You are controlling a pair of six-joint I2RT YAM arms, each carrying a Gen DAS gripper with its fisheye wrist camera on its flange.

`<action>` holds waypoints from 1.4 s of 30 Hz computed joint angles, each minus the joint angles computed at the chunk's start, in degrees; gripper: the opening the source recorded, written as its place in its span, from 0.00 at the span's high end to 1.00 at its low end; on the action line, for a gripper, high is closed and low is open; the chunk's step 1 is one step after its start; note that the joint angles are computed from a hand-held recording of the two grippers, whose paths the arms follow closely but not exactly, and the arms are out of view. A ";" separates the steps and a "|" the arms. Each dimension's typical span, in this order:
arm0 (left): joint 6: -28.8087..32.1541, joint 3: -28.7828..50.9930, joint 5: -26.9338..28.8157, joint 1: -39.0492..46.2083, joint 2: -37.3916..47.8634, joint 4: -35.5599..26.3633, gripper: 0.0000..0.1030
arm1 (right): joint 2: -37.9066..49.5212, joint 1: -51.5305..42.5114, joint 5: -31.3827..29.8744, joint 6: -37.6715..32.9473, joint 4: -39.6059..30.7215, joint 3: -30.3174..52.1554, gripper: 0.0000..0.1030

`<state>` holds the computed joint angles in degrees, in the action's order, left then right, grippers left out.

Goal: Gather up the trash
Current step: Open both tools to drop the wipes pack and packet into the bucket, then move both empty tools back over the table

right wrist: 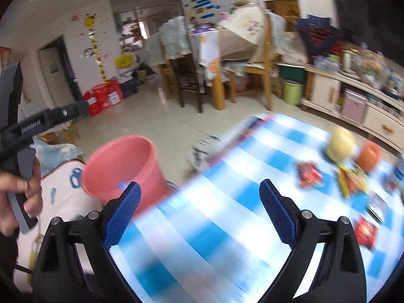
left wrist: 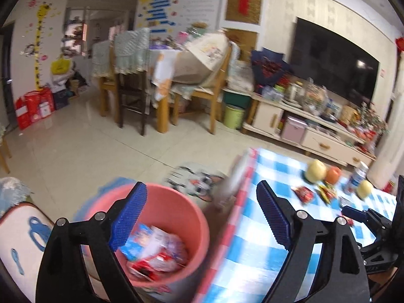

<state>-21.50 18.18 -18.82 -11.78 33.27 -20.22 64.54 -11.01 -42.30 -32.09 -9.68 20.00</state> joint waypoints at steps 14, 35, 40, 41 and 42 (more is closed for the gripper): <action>-11.63 23.19 -5.77 -28.49 67.48 32.64 0.14 | 35.86 -42.00 -5.66 -38.97 -5.18 19.30 0.07; -12.60 72.04 6.25 -20.32 107.68 16.54 0.15 | 56.37 -24.47 6.20 -24.51 16.73 31.72 0.07; -13.40 73.39 7.48 -19.09 109.22 15.18 0.15 | 58.39 -23.76 6.92 -24.40 14.82 33.96 0.07; -13.11 72.92 7.26 -19.10 109.00 15.73 0.15 | 58.64 -23.66 7.01 -24.28 14.55 34.30 0.07; -12.62 73.22 6.67 -19.22 109.09 15.15 0.19 | 58.67 -23.62 7.07 -24.23 14.26 34.49 0.07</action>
<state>-34.12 91.41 -12.16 -31.00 142.36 -5.06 123.21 -34.63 -35.23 -56.32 4.58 54.49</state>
